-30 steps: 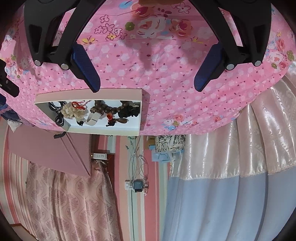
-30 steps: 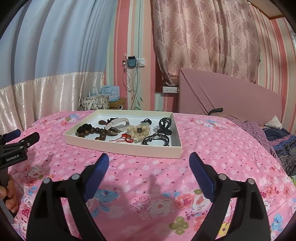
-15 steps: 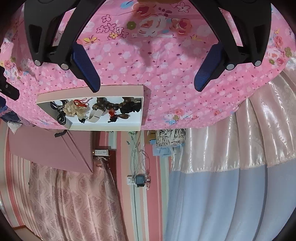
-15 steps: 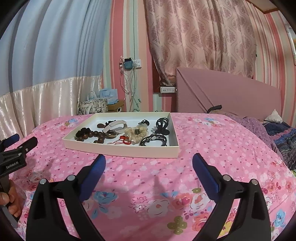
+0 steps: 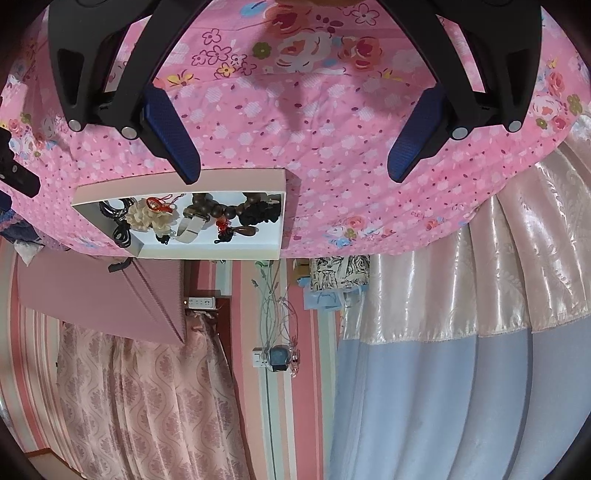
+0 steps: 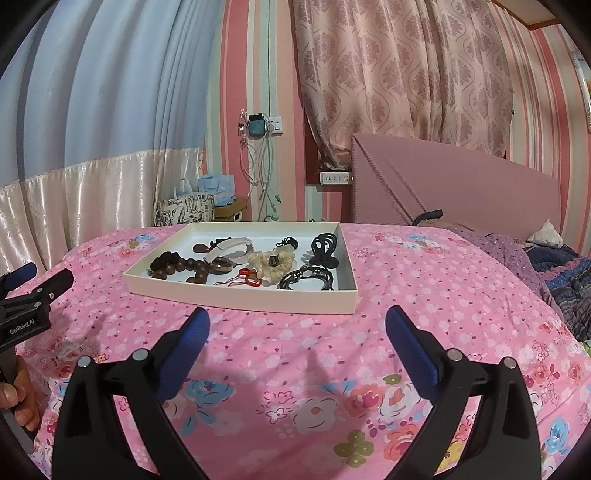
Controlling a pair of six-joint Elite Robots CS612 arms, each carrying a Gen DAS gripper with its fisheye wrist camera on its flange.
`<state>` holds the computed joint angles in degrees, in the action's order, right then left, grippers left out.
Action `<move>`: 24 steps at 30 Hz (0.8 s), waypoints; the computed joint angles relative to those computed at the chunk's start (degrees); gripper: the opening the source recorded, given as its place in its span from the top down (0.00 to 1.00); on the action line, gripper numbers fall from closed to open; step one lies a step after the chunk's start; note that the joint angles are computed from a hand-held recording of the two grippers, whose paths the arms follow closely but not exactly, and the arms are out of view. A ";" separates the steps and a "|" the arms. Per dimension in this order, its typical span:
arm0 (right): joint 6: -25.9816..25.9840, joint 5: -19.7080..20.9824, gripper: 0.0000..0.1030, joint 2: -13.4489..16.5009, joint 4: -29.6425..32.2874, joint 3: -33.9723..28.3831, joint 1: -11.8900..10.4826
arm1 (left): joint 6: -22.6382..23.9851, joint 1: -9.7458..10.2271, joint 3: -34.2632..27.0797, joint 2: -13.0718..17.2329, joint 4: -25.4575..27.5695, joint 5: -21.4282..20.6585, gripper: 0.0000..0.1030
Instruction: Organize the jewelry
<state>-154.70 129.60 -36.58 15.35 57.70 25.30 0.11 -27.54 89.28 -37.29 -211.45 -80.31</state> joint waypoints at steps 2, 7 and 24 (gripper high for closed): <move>-0.05 0.07 0.05 0.01 0.00 -0.02 0.01 | 0.06 0.02 -0.02 0.02 -0.05 -0.03 0.03; -0.36 0.66 0.03 0.06 -0.08 -0.04 0.08 | 0.56 -0.07 -0.13 0.13 -0.32 0.18 0.03; -0.20 0.69 0.03 0.17 0.16 -0.16 0.06 | 0.71 -0.17 0.00 0.04 -0.26 0.22 0.03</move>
